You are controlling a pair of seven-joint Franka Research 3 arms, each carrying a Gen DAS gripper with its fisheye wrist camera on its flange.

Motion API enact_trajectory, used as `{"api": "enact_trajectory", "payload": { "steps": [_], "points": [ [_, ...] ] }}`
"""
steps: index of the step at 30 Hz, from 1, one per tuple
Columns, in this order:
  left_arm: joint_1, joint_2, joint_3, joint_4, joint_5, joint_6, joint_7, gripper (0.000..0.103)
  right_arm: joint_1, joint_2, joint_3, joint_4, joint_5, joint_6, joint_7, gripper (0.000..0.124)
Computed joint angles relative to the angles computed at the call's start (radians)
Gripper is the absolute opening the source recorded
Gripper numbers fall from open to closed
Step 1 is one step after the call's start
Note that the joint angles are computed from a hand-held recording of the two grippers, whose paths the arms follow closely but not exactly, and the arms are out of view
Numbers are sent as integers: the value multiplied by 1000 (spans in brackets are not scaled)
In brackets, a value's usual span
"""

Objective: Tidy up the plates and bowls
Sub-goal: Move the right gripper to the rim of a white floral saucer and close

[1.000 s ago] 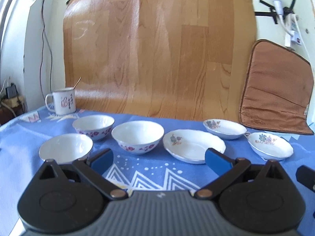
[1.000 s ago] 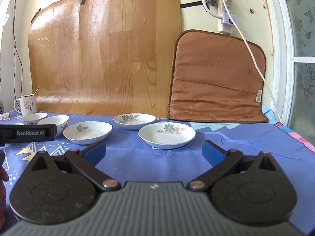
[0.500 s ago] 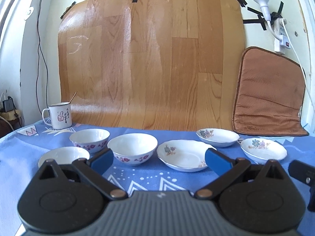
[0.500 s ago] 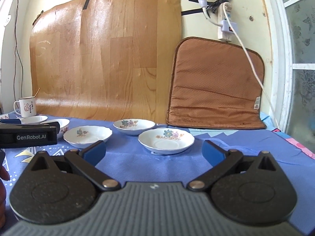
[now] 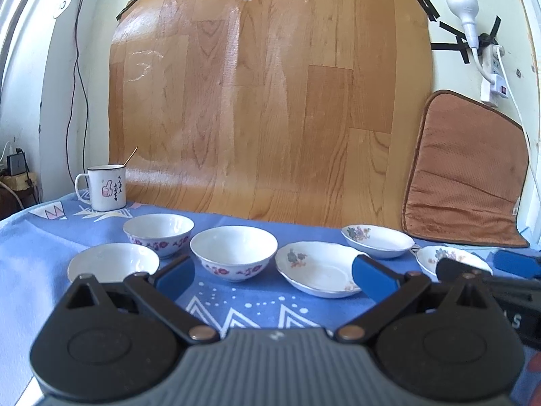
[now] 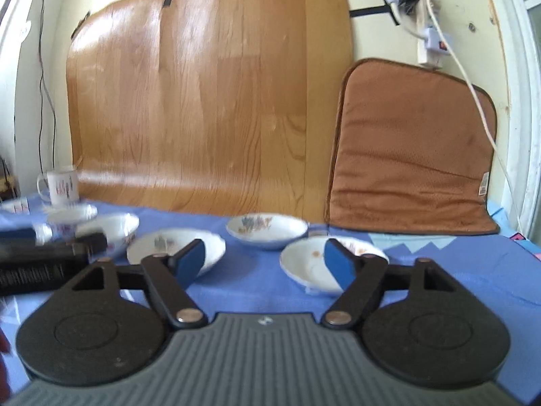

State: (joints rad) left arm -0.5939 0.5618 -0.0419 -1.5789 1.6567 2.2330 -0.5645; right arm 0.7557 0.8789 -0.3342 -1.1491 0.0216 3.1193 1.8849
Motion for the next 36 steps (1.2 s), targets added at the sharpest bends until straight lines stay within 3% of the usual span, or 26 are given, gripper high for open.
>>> {"api": "enact_trajectory", "payload": {
  "steps": [8,30,36],
  "points": [
    [6,0,0,3,-11,16,4,103,8,-13,-1,-29,31,41,-31,71],
    [15,-4,-3,0,-39,23,1,103,4,-9,8,-18,56,31,-69,71],
    [12,-4,0,2,-62,7,3,103,-37,-14,74,-4,55,2,-104,64]
  ]
}}
